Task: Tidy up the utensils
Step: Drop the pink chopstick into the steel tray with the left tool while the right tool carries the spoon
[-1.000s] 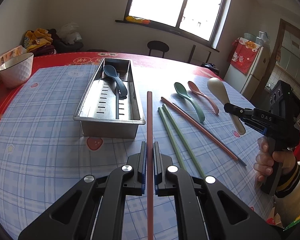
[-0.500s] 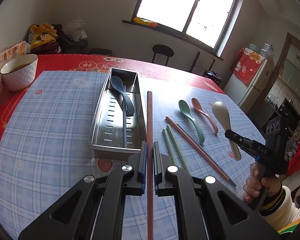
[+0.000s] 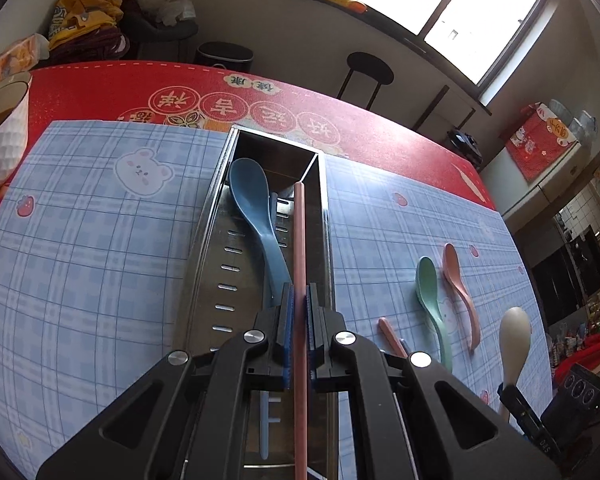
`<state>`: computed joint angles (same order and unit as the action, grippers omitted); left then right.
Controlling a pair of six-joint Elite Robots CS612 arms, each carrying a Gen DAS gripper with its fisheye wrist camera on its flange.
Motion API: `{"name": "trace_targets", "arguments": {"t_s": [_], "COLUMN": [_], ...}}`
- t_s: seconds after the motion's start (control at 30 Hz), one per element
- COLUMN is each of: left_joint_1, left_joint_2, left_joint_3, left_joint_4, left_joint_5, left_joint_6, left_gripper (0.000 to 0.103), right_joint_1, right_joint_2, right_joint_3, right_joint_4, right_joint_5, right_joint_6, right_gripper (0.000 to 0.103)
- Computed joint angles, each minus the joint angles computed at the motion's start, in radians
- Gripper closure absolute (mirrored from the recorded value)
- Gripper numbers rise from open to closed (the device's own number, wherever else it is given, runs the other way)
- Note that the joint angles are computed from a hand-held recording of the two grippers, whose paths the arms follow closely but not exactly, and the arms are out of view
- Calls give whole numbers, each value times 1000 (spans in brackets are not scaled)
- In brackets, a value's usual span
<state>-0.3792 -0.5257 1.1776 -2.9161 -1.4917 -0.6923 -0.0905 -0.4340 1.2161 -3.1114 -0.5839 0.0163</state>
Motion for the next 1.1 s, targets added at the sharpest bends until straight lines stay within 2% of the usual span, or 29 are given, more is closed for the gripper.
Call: {"name": "trace_targets", "arguments": {"t_s": [0.23, 0.37, 0.67, 0.83, 0.9, 1.1], "left_joint_1": [16, 16, 11, 7, 7, -6], "left_joint_2": [43, 49, 55, 54, 54, 15], "left_joint_3": [-83, -96, -129, -132, -130, -53], "left_joint_4": [120, 142, 219, 234, 227, 103], "left_joint_5": [-51, -62, -17, 0, -18, 31], "left_joint_6": [3, 16, 38, 62, 84, 123], "left_gripper": [97, 97, 97, 97, 97, 91], "right_joint_1": [-1, 1, 0, -1, -1, -1], "right_joint_2": [4, 7, 6, 7, 7, 6], "right_joint_3": [-9, -13, -11, -11, -12, -9], "right_joint_4": [17, 20, 13, 14, 14, 13], "right_joint_5": [9, 9, 8, 9, 9, 7], "right_joint_6": [-9, -11, -3, -5, -4, -2], "right_gripper": [96, 96, 96, 96, 96, 96]}}
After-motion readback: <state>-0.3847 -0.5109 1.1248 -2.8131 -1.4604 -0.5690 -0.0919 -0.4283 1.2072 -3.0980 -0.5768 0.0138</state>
